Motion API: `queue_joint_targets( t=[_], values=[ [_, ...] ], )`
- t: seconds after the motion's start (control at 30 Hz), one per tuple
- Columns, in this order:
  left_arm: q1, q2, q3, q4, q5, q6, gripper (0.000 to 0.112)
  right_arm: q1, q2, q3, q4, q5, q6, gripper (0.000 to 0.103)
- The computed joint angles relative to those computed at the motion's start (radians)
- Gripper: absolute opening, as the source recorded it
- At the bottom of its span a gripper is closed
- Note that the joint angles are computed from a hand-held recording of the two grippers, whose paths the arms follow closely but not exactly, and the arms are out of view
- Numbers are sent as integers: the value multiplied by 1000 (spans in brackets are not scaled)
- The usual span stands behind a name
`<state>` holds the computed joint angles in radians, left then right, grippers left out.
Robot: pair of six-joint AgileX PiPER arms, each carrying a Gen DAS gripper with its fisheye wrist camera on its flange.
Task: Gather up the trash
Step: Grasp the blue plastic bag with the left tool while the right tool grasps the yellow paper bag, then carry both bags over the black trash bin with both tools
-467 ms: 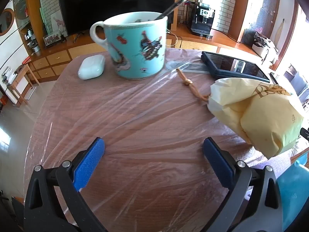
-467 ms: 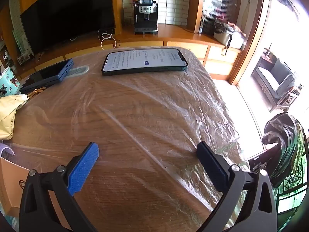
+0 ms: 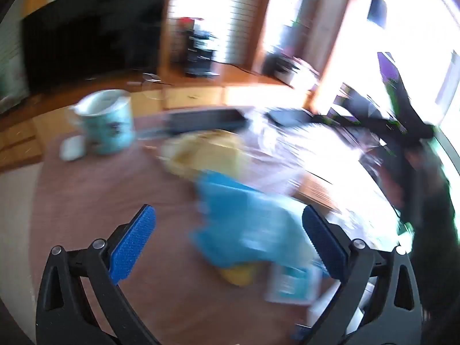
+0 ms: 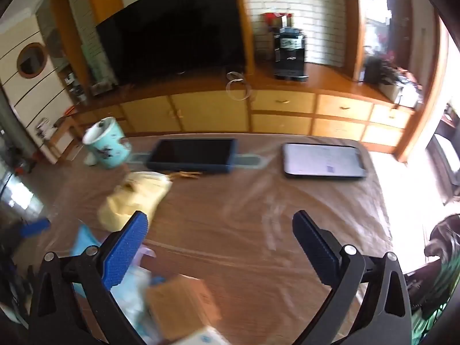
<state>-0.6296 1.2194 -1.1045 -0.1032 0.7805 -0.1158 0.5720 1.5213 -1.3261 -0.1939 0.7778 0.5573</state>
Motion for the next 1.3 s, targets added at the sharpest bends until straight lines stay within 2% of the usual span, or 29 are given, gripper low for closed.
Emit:
queue_joint_targets(
  t=[0.07, 0.17, 0.23, 0.4, 0.53, 0.6, 0.63, 0.73, 0.8, 0.87, 0.93, 1.03, 1.07, 1.2, 1.3],
  values=[
    [-30, 37, -10, -39, 2, 40, 102, 19, 96, -129, 45, 60, -40, 99],
    [-30, 99, -12, -8, -27, 33, 102, 54, 282, -367, 104, 180, -93, 99],
    [12, 128, -22, -99, -12, 106, 101, 58, 378, -494, 126, 250, -104, 99],
    [126, 206, -18, -305, 15, 295, 101, 41, 556, -698, 256, 372, -135, 99],
    [182, 233, 11, -437, 26, 405, 101, 38, 606, -720, 281, 406, -141, 99],
    [220, 258, 16, -500, 31, 477, 101, 27, 616, -710, 316, 397, -147, 94],
    [231, 264, 20, -520, 37, 500, 100, 15, 619, -697, 361, 388, -161, 89],
    [272, 298, 19, -577, 53, 572, 94, -11, 612, -631, 482, 329, -208, 64],
    [294, 291, 0, -609, 109, 577, 87, -13, 593, -585, 494, 283, -216, 60],
    [314, 298, 3, -650, 127, 610, 80, -12, 564, -533, 506, 234, -234, 52],
    [326, 289, 24, -670, 127, 637, 77, -11, 534, -491, 511, 193, -248, 50],
    [384, 283, 35, -735, 169, 696, 72, 2, 455, -393, 500, 105, -262, 49],
    [396, 279, 40, -757, 176, 710, 71, -7, 442, -395, 501, 109, -266, 49],
    [488, 243, 81, -849, 227, 812, 71, -8, 342, -306, 517, 35, -281, 49],
    [525, 219, 71, -872, 262, 826, 71, -7, 258, -247, 519, 1, -291, 49]
  ],
)
